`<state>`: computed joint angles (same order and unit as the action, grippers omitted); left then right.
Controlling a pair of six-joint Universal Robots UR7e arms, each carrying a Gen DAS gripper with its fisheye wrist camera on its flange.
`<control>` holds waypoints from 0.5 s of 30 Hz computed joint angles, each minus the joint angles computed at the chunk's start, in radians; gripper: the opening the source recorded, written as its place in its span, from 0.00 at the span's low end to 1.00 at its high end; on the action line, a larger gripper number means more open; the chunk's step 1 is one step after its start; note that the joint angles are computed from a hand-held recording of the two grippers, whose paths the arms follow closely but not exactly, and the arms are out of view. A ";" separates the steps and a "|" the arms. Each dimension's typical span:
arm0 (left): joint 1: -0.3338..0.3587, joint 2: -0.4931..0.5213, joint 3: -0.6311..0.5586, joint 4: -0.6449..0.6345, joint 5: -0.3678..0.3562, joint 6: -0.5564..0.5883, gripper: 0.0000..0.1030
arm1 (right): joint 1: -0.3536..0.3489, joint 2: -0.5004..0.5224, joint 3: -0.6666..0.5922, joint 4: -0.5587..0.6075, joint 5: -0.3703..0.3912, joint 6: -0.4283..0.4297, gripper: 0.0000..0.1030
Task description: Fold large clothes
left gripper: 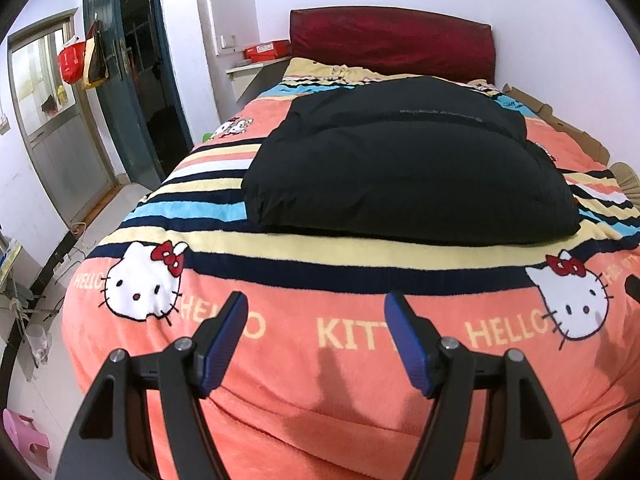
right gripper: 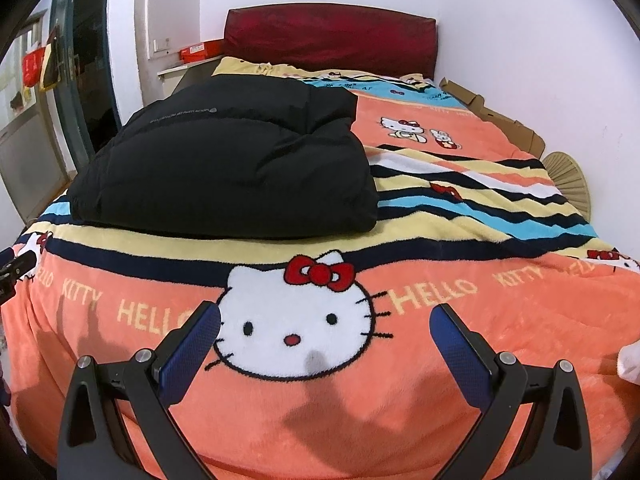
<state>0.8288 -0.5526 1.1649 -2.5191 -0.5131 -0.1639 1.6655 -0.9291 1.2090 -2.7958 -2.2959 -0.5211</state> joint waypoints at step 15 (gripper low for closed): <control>0.008 -0.007 0.000 0.007 -0.020 -0.009 0.67 | -0.002 -0.013 0.024 0.000 0.008 -0.001 0.99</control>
